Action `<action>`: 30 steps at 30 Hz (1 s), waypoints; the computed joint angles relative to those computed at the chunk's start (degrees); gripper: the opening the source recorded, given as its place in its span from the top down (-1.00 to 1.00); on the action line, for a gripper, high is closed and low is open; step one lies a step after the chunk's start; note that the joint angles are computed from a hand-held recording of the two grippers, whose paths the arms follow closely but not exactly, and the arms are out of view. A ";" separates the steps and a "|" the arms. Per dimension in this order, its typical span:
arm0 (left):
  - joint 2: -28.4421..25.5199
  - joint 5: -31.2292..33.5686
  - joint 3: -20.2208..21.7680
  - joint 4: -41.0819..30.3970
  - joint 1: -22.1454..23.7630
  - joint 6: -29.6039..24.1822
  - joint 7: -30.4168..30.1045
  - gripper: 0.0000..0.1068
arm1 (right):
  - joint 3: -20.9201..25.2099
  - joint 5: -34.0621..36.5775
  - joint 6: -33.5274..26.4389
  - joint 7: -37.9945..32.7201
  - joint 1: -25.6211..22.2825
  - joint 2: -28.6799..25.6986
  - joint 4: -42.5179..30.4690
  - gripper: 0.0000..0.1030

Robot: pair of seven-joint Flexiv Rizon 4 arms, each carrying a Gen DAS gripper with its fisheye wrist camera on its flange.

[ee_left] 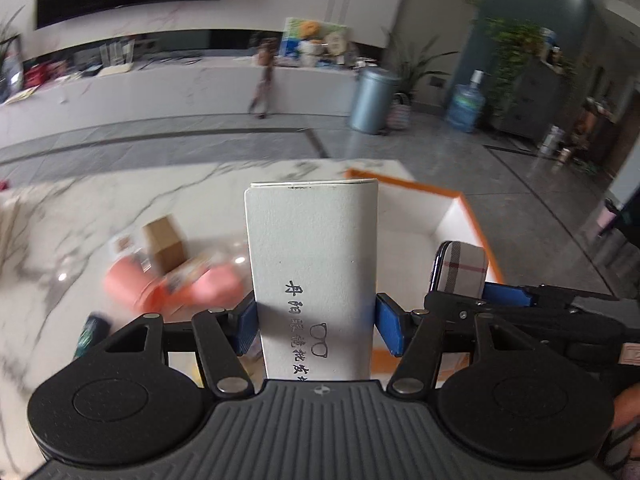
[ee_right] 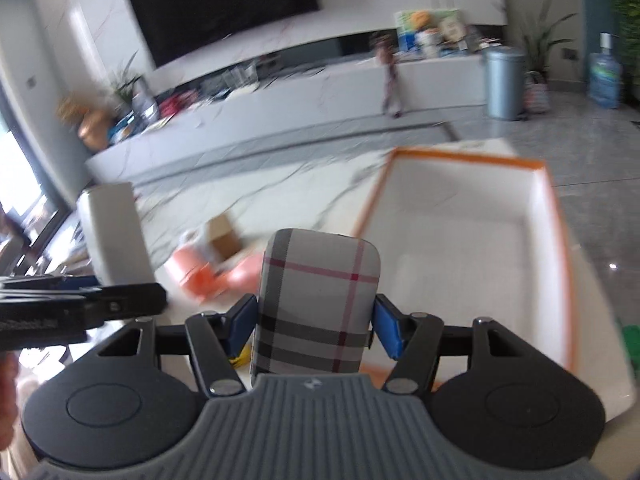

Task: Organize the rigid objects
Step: 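Carry both held cases over the orange box and lower them inside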

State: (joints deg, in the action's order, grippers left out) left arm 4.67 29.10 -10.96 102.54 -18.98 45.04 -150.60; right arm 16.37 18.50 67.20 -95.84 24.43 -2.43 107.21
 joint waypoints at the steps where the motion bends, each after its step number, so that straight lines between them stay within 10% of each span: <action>1: -1.50 -1.19 0.20 -1.25 0.31 1.50 1.92 -0.29 | -0.77 -1.58 0.63 0.86 -0.36 -0.42 -0.19 -0.23; 8: -16.58 -9.08 2.14 -13.26 -0.20 6.76 16.24 -0.29 | -3.93 -11.68 2.58 5.30 -3.75 -5.64 -3.17 -0.23; 30: -44.78 -22.09 11.07 -45.64 -4.44 -18.44 34.74 -0.29 | -1.11 -15.78 -3.51 -7.55 -8.00 -22.87 -17.76 -0.23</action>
State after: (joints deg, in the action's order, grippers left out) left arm -40.11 7.01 0.11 56.89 -23.42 26.60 -115.87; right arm 15.26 2.73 63.69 -103.39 16.43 -25.30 89.45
